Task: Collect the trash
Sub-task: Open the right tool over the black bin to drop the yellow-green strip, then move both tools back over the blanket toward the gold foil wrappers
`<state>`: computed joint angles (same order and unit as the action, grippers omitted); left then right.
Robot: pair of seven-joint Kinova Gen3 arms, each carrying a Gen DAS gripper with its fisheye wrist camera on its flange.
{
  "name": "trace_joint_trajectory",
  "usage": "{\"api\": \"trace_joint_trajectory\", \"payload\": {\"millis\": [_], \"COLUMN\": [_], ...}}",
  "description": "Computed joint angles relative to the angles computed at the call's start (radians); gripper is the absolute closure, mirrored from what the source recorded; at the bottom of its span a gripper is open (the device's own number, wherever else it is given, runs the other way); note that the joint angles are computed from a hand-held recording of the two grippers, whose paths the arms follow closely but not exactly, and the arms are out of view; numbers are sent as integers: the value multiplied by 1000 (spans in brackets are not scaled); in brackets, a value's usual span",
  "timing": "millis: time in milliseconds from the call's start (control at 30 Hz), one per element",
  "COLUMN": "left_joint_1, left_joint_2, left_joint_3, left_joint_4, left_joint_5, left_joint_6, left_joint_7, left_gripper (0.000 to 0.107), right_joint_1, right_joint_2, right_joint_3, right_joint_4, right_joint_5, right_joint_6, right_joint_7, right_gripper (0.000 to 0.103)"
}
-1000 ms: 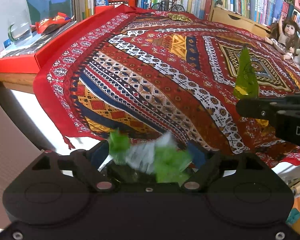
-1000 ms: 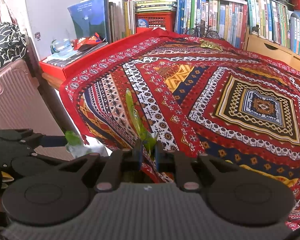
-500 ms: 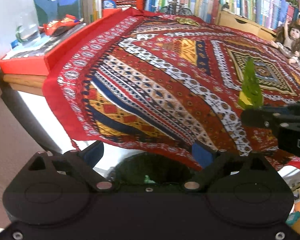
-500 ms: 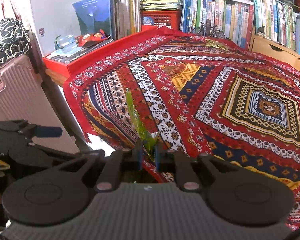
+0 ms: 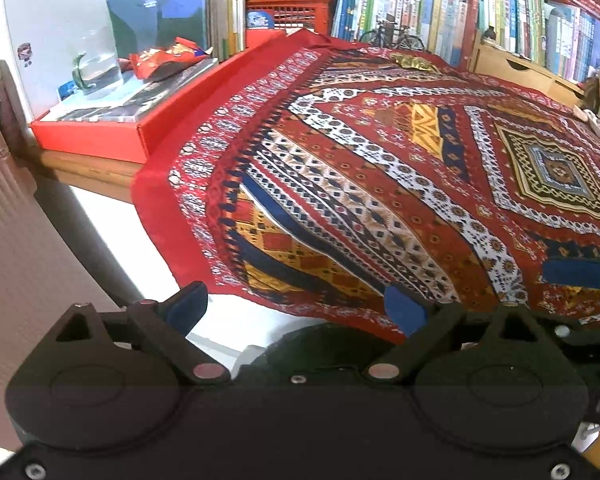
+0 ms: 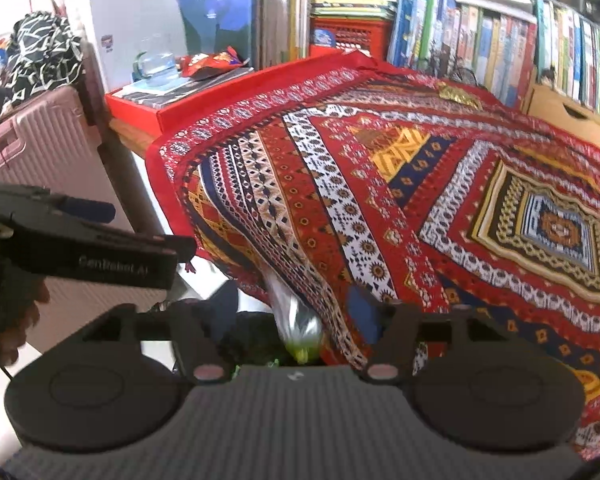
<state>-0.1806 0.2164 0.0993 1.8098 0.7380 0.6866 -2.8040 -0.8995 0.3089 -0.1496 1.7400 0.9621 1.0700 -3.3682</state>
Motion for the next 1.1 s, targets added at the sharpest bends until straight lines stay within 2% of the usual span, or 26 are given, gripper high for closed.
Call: {"api": "trace_joint_trajectory", "payload": {"millis": [167,233,400,567,700,767,933,1100], "left_joint_1": [-3,-2,-6,14,9,18,86,171], "left_joint_2": [3,6,-1,11,17,24,72,143], "left_joint_3": [-2,-3,9,10,31,49,68,121], "left_joint_4": [-4,-10,0,-40,-72,-86,-180,-318], "left_joint_5": [0,-10,32,19,72,93,68,27], "left_joint_6": [-3,4,-18,18,52,36,15,-90], "left_joint_7": [1,11,-8,30,6,-17,55,154], "left_gripper": [13,13,5,5,5,5,5,5], "right_joint_1": [-4,1,-3,0,5,18,88,227], "right_joint_2": [3,3,4,0,-32,-48,-104,-178], "right_joint_3": [3,4,6,6,1,-1,-1,16], "right_joint_4": [-4,-1,1,-5,10,18,54,85], "right_joint_5": [0,-5,2,-13,9,22,65,136], "right_joint_6": [14,13,43,92,122,139,143,54], "right_joint_7": [-11,-17,-33,-39,-46,-49,-51,15], "right_gripper": [14,0,0,0,0,0,0,0]}}
